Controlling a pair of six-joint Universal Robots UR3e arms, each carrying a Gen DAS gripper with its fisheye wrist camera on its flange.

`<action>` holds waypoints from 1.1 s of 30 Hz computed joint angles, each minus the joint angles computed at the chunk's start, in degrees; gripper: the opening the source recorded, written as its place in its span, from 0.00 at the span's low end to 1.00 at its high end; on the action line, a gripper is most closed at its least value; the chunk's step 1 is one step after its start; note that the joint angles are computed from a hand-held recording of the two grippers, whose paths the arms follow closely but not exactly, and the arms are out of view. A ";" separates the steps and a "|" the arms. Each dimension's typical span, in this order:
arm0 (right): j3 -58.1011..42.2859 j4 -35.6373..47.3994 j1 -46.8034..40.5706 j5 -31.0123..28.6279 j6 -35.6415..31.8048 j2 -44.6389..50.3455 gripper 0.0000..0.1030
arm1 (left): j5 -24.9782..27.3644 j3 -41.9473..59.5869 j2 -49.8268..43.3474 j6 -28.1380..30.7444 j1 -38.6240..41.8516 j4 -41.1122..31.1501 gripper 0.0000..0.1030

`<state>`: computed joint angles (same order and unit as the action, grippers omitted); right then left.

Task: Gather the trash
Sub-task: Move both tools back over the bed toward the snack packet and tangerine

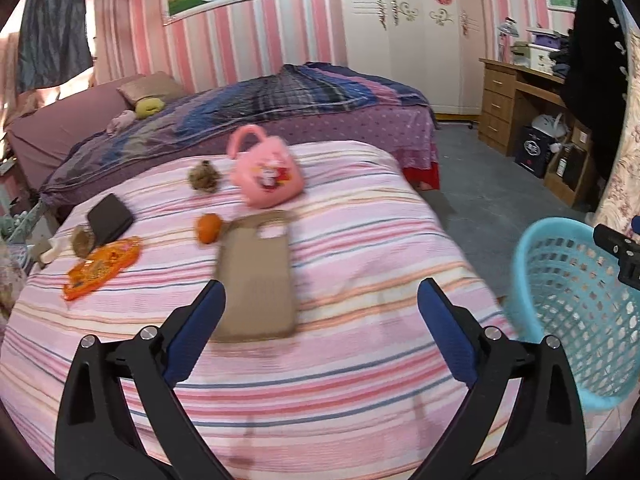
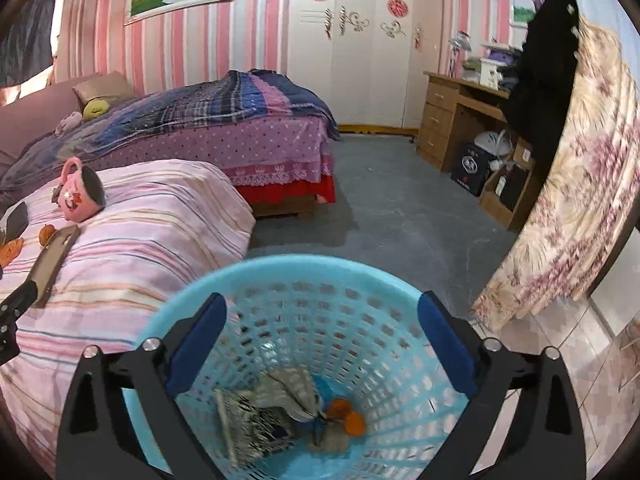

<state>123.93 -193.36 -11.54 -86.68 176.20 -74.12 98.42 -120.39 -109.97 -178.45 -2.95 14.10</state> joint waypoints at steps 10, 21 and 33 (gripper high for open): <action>-13.10 5.66 12.61 -4.56 3.72 6.60 0.94 | -6.40 -6.04 5.58 7.57 16.56 2.28 0.93; -29.82 12.26 23.97 -8.50 8.24 17.17 0.94 | -13.59 -3.78 2.78 11.79 34.46 -1.62 0.94; -49.75 24.21 33.29 -13.35 7.14 29.01 0.94 | -17.93 10.69 -6.37 10.49 45.55 -14.56 0.94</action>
